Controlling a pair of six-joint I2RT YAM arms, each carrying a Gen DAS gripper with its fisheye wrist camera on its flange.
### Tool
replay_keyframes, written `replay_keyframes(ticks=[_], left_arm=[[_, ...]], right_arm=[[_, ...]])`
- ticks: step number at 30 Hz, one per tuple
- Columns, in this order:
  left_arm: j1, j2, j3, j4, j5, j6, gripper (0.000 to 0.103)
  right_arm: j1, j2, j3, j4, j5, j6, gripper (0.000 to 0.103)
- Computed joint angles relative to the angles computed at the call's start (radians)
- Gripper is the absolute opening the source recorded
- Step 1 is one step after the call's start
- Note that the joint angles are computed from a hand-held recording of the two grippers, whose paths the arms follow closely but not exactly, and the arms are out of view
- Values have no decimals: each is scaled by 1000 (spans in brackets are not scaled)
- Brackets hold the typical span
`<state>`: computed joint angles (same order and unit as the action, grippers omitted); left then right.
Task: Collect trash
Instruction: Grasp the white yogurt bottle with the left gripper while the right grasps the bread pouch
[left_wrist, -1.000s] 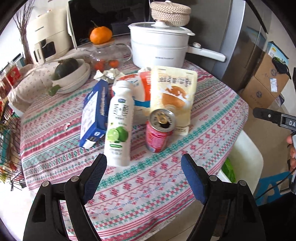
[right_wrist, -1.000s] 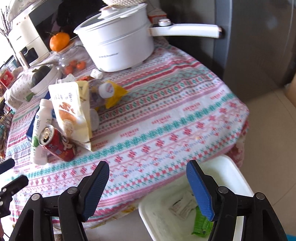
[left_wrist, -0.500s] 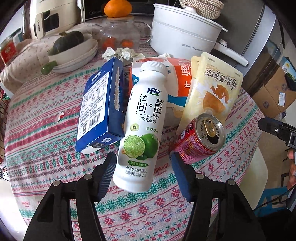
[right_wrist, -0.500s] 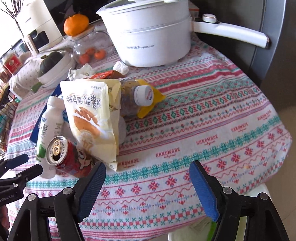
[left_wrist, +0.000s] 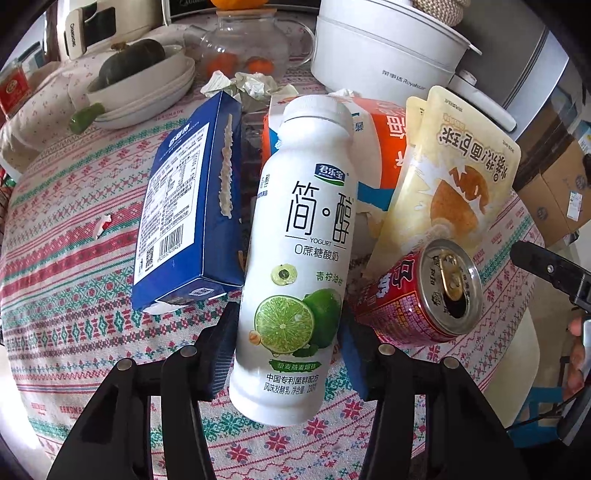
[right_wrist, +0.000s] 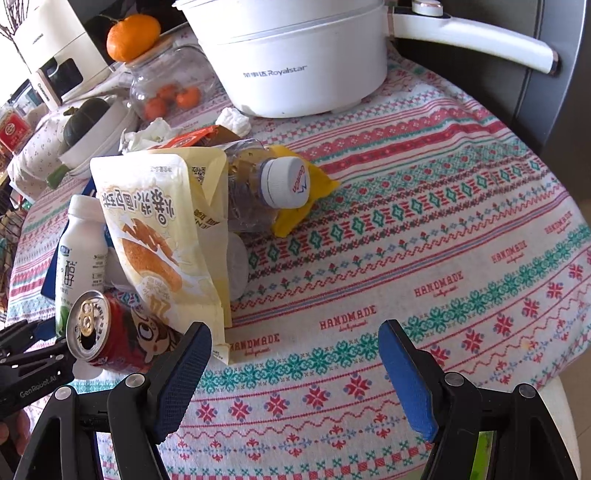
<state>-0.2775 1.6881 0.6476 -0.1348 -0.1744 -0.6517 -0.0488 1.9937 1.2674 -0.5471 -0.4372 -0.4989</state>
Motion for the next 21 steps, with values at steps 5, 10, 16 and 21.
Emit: replay_keyframes(ticks=[5, 10, 16, 21], left_arm=[[-42, -84, -31, -53, -17, -30, 53], [-80, -182, -81, -87, -59, -45, 52], [-104, -299, -144, -122, -72, -60, 51], [-102, -389, -188, -151, -74, -65, 51]], right_arm=[[6, 39, 29, 2, -62, 39, 79], [18, 89, 67, -12, -165, 92, 79], [60, 153, 82, 7, -237, 141, 65], [95, 161, 67, 28, -259, 160, 39]])
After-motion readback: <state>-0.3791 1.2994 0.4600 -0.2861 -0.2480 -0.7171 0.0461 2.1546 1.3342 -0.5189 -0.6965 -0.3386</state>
